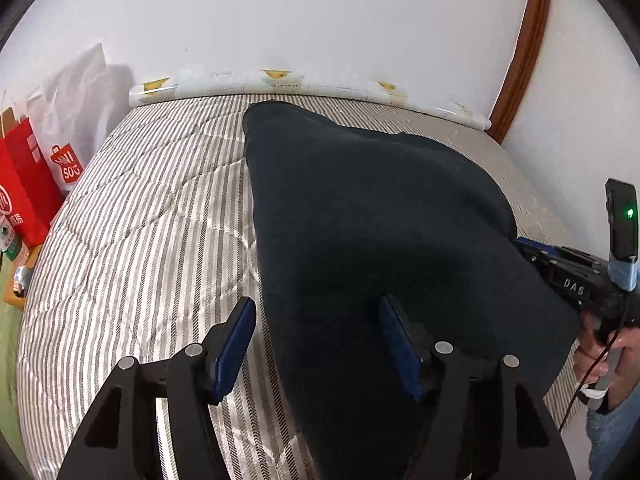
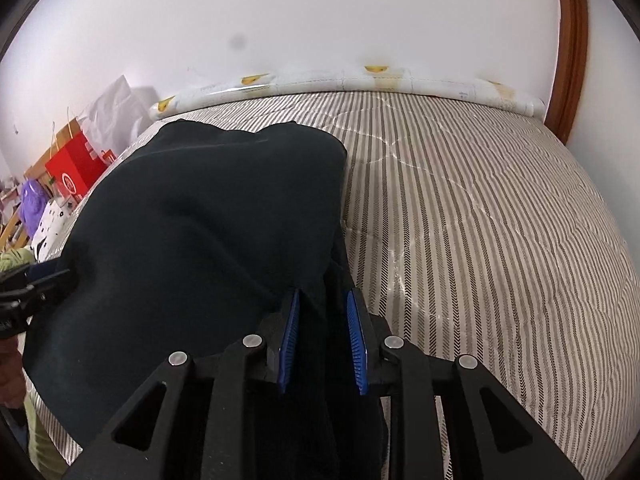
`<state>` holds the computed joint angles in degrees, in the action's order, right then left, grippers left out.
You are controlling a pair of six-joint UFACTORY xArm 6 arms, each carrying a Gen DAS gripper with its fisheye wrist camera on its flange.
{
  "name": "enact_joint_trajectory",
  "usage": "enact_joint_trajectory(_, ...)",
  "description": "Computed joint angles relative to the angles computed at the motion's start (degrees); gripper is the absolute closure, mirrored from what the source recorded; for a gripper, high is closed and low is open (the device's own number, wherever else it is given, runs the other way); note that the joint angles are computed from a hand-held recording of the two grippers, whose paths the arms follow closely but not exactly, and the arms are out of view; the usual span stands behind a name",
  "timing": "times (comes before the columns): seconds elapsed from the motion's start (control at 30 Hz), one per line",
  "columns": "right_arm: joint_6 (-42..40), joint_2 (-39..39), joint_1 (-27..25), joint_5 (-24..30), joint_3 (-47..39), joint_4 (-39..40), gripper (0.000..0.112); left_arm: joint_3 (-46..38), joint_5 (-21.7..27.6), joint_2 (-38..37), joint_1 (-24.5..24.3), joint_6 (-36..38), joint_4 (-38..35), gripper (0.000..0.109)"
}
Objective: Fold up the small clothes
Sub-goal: 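Withdraw both grippers from the folded sweatshirt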
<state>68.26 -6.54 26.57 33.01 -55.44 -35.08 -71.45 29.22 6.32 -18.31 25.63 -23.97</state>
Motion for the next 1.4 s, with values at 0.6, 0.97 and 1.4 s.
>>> enact_joint_trajectory(0.6,6.11,-12.41,7.11,9.86,5.20,-2.41,0.074,13.03,3.07,-14.97,0.99,-0.74,-1.40,0.046)
enact_joint_trajectory(0.97,9.57,-19.31,15.26,24.40,0.10,-4.88,0.051,13.21,2.36,-25.34,-0.69,-13.50,10.47,0.023)
enact_joint_trajectory(1.4,14.18,-20.52,25.28,37.68,-6.26,-10.75,0.013,14.38,4.64,-32.33,-2.25,-20.56,18.58,0.018)
